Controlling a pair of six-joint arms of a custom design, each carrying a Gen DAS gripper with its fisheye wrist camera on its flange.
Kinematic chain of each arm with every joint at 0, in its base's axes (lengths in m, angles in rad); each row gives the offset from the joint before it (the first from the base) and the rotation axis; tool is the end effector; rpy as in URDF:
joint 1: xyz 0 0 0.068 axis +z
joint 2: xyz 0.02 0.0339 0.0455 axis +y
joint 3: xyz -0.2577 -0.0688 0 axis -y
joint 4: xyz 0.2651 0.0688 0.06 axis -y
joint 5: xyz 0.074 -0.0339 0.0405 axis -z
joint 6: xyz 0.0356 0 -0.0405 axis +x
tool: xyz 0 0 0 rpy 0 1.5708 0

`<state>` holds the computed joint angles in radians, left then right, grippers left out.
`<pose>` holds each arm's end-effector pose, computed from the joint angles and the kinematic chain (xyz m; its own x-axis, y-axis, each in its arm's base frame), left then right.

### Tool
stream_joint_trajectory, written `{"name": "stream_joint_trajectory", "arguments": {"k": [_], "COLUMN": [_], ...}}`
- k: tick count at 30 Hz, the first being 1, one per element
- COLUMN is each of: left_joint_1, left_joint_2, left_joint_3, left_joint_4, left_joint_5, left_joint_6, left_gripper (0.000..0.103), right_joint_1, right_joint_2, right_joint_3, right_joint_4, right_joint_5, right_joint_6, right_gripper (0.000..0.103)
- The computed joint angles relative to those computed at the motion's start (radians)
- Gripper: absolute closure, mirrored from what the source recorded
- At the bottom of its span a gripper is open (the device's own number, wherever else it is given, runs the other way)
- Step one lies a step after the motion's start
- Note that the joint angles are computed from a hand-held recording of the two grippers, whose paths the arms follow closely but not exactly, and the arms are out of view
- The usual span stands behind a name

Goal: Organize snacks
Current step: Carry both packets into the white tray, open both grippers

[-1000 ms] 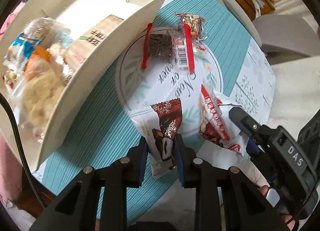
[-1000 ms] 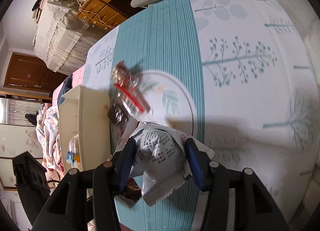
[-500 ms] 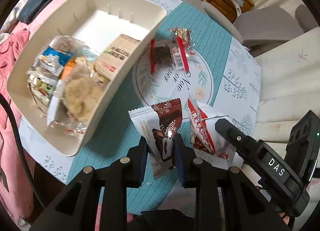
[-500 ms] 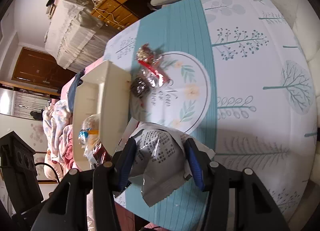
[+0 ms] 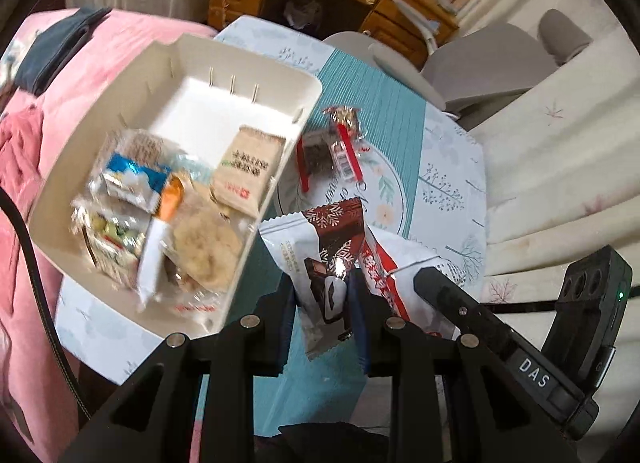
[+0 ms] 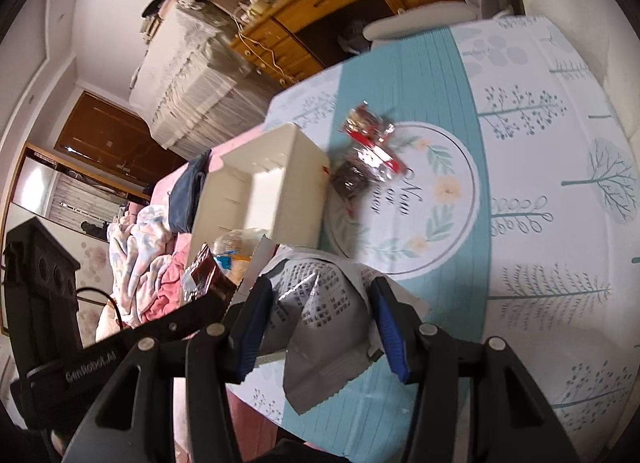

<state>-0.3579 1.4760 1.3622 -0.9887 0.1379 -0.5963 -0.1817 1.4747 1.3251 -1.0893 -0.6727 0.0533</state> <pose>0.2934 -0.1150 0.3021 -0.9191 -0.2502 -0.3046 -0.1342 0.9252 -0.3550 0.2986 -0.0323 0.2935 -0.9317 0.2135 -0.2940 -0.0087 0.7957 0.6056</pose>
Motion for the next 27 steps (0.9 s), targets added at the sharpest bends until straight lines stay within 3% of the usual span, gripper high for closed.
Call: {"name": "stream_joint_trajectory", "arguments": {"k": [7, 14, 27], "left_joint_1": [0.150, 0.304, 0.586], "left_joint_2": [-0.072, -0.082, 0.013], "left_joint_3": [-0.007, 0.014, 0.089], "left_joint_4": [-0.026, -0.079, -0.164], "left_joint_5": [0.102, 0.194, 0.285], "left_joint_6": [0.253, 0.483, 0.819], "left_gripper": [0.079, 0.079, 0.079], "right_joint_1": [0.127, 0.302, 0.613], "right_joint_2": [-0.150, -0.257, -0.263], "right_joint_3": [-0.104, -0.173, -0.200], "right_joint_4": [0.158, 0.307, 0.481], "right_joint_5": [0.065, 0.196, 0.499], "right_joint_6": [0.207, 0.378, 0.532], "right_gripper": [0.052, 0.052, 0.052]}}
